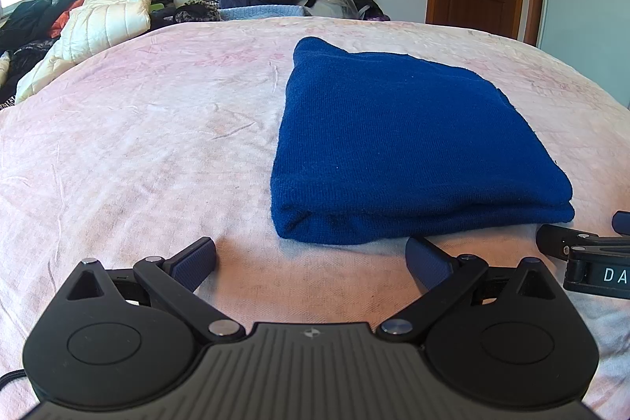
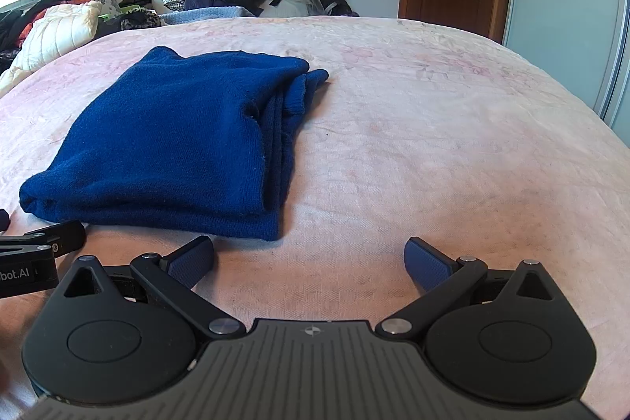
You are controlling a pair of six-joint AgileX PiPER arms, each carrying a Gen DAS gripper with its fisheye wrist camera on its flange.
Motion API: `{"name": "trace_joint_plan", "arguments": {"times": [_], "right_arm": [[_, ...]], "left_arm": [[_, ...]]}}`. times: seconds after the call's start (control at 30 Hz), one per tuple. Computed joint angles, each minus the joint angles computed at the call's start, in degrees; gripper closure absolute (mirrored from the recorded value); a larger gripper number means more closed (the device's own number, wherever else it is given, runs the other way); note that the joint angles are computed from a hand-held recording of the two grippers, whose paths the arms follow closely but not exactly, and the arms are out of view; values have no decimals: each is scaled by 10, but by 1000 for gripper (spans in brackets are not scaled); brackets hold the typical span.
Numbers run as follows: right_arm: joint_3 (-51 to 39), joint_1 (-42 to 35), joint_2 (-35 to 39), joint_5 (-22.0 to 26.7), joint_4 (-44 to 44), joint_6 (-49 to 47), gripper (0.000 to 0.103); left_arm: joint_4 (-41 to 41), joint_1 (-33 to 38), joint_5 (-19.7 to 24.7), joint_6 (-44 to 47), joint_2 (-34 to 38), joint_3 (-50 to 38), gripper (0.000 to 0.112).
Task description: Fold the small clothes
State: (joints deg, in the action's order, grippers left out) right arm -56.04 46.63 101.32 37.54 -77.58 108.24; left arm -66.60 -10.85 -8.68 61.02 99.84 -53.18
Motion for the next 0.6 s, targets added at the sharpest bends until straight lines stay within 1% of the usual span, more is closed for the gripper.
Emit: {"name": "trace_joint_plan", "arguments": {"times": [0.37, 0.6], "right_arm": [[-1, 0, 0, 0, 0, -1, 1], [-1, 0, 1, 0, 0, 0, 1]], "left_arm": [[-1, 2, 4, 0, 0, -1, 9], [-79, 0, 4, 77, 0, -7, 9]]}}
